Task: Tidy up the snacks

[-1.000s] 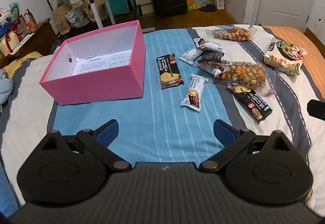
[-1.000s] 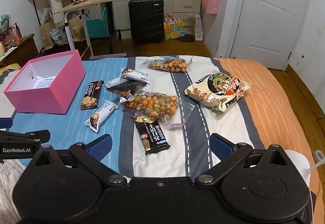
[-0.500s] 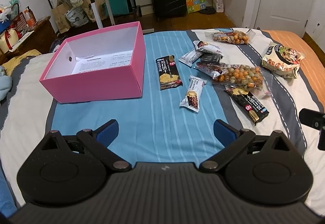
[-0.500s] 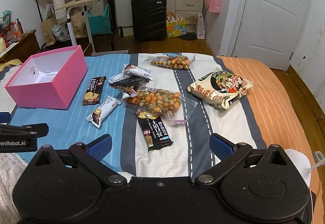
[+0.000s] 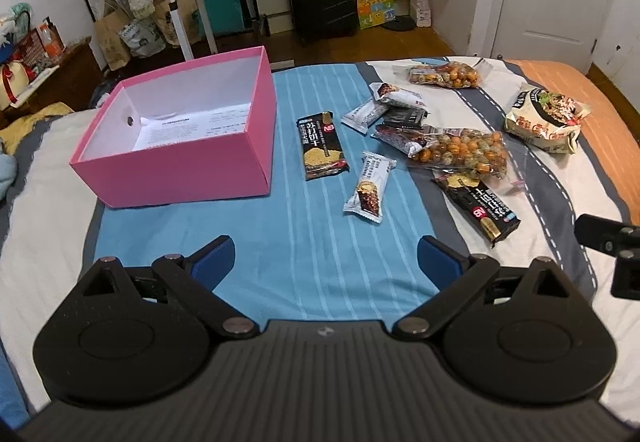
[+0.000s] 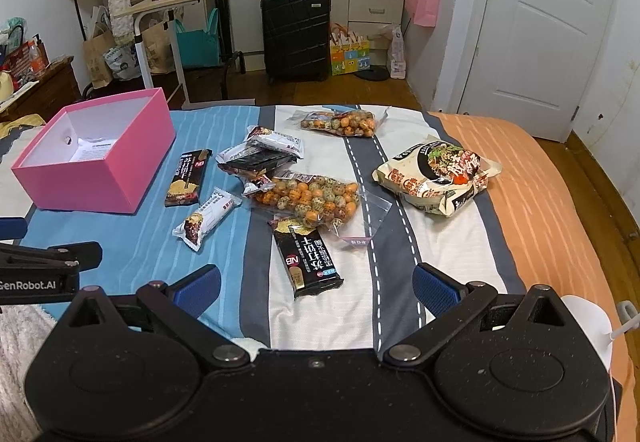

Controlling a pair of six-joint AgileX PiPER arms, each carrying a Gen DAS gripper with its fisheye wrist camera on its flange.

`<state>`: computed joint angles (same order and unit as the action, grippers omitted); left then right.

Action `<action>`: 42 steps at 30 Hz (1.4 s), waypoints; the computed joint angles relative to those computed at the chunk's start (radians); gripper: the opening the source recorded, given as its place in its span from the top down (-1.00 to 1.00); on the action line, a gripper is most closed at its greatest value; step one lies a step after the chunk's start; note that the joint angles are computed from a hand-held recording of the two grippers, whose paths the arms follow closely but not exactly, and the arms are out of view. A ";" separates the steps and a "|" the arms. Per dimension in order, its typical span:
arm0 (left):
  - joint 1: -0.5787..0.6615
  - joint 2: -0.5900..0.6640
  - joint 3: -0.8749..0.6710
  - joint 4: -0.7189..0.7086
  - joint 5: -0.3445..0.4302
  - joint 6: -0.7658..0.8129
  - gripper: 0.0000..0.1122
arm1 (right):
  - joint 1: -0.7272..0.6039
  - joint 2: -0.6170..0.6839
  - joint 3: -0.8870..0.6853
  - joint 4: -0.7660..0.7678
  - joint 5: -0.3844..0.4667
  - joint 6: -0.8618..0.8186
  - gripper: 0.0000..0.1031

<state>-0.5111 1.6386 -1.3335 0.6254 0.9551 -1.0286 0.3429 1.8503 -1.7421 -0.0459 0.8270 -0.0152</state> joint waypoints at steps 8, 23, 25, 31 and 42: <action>0.018 -0.012 0.015 -0.030 -0.029 0.013 -0.75 | -0.003 -0.006 0.005 -0.003 -0.009 -0.004 -1.00; 0.028 -0.024 0.028 -0.039 -0.045 0.027 -0.75 | -0.003 -0.031 0.036 0.002 -0.036 -0.016 -1.00; 0.030 -0.026 0.031 -0.044 -0.053 0.030 -0.75 | -0.002 -0.033 0.038 0.002 -0.038 -0.016 -1.00; 0.025 -0.021 0.029 -0.038 -0.056 0.023 -0.75 | -0.001 -0.036 0.042 0.000 -0.041 -0.016 -1.00; 0.021 -0.005 0.023 -0.041 -0.056 0.019 -0.75 | -0.002 -0.030 0.034 -0.004 -0.033 -0.014 -1.00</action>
